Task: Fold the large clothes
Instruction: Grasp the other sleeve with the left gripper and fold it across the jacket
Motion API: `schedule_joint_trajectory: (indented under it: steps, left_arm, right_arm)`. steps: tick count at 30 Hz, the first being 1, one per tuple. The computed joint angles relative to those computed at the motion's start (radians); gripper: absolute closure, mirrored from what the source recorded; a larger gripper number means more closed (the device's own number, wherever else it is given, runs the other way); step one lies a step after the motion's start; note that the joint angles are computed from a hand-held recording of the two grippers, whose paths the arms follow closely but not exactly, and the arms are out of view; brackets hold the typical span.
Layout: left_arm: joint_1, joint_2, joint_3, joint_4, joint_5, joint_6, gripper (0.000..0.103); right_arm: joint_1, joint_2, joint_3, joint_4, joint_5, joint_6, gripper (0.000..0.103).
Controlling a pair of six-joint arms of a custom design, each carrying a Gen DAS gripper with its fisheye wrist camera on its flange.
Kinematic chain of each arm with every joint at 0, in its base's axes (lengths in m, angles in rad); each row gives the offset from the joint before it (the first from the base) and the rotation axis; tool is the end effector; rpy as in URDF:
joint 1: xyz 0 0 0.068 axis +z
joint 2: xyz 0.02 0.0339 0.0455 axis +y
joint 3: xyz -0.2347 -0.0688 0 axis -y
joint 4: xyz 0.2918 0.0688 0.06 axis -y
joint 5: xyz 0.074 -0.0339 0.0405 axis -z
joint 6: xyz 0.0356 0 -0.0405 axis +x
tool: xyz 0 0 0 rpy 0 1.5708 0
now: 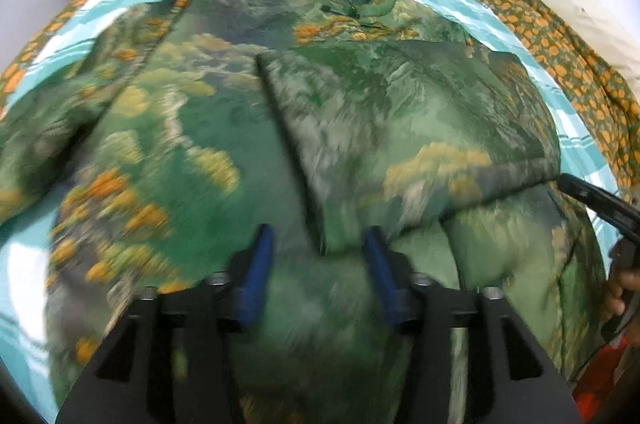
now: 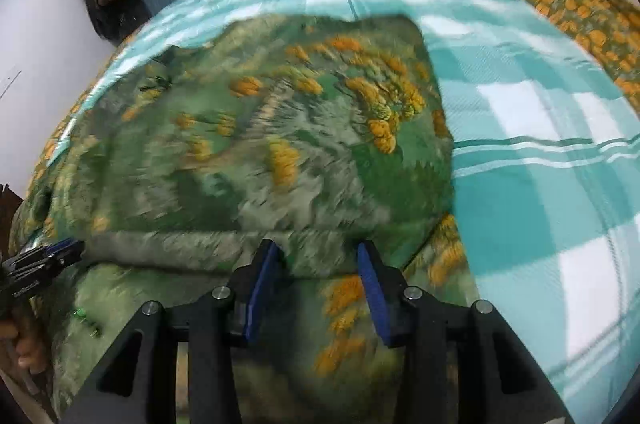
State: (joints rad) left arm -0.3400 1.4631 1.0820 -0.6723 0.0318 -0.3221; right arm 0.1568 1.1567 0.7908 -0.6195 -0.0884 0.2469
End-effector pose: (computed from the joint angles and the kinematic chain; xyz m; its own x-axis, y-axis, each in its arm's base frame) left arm 0.3222 -0.1152 0.1988 -0.8874 -0.0217 -0.4604 0.0709 0.9806 -0.1828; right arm 0.2761 0.0468 0.1888 -0.8481 0.1124 -0.5178 0.0037 0.9785 0.2064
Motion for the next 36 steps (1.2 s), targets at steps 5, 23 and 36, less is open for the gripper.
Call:
schedule_joint_trajectory:
  steps: [5, 23, 36]
  left_arm:
    - [0.105, -0.226, -0.127, -0.079, 0.033, 0.033, 0.032]
    - [1.002, -0.072, -0.097, 0.067, 0.22, -0.117, 0.017]
    - [0.987, -0.032, -0.026, 0.09, 0.062, -0.065, 0.096]
  right_arm:
    - [0.09, -0.416, -0.169, -0.132, 0.043, 0.024, 0.04]
    - [0.511, -0.679, -0.254, -0.268, 0.285, 0.177, 0.034]
    - [0.523, -0.655, -0.291, -0.235, 0.244, 0.197, 0.034]
